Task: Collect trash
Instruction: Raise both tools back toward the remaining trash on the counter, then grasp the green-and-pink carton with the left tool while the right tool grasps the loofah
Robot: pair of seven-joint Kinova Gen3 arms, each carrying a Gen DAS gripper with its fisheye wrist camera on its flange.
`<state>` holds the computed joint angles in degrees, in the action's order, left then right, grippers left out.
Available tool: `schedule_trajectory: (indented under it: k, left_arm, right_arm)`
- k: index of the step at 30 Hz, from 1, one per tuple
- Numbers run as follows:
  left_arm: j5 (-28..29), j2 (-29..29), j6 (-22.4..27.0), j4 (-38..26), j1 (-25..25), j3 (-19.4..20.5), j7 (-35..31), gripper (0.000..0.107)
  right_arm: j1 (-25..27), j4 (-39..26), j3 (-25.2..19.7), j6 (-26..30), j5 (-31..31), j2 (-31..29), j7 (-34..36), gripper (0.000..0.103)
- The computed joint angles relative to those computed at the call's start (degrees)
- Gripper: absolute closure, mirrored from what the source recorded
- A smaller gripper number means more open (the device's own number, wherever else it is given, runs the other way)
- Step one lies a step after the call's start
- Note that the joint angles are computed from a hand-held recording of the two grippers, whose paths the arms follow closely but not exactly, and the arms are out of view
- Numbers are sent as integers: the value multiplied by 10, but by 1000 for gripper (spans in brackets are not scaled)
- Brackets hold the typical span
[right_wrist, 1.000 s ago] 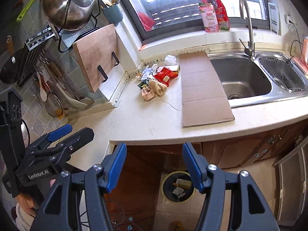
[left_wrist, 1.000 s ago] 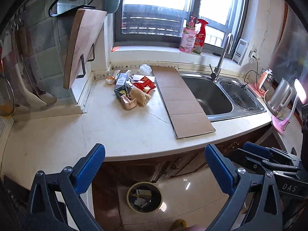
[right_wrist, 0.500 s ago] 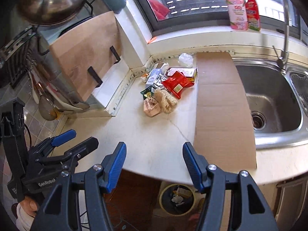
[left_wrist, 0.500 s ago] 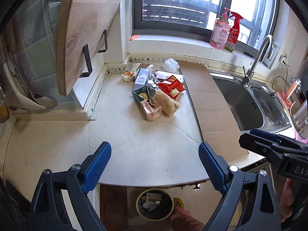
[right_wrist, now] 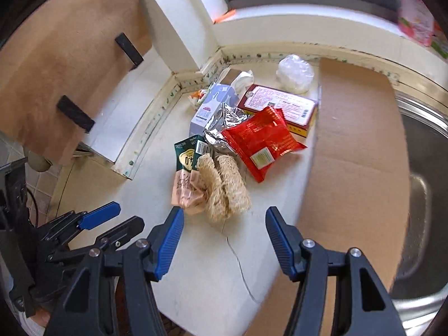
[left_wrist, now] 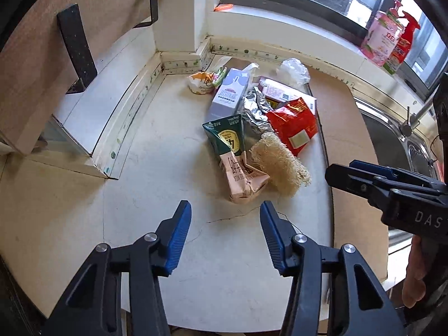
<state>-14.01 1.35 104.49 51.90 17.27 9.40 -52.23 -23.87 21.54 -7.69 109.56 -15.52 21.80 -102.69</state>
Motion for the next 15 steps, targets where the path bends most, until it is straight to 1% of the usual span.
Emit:
schedule_trajectory:
  k: [3,4,5,7,8,10,12,15]
  left_arm:
    - [-8,13,4,1,-2,-5,1,58]
    - [-9,19,7,0,-3,-7,1,58]
    - [-9,24,11,-2,-3,-10,1,58]
    - [-6,29,11,-4,-6,-16,-1,58]
    - [-4,30,8,-4,-8,-19,-1,58]
    - [13,32,0,-2,-17,-26,-2,58]
    - [38,33,-11,3,-29,-33,-2,58]
    - [54,39,-21,3,-38,-36,0,58]
  right_arm:
    - [-9,-53,-2,29,-3,54,2,43]
    - [-9,-70,-4,40,-9,72,-1,47]
    - [-10,-94,-6,57,-13,91,-7,48]
    - [-10,-112,-8,73,-22,114,-13,50]
    - [-5,-104,-12,72,-29,118,-14,51]
    - [5,-75,-20,59,-43,117,-11,57]
    - [30,-38,-37,38,-75,113,-16,61]
    - [44,-13,-38,18,-94,103,-5,67]
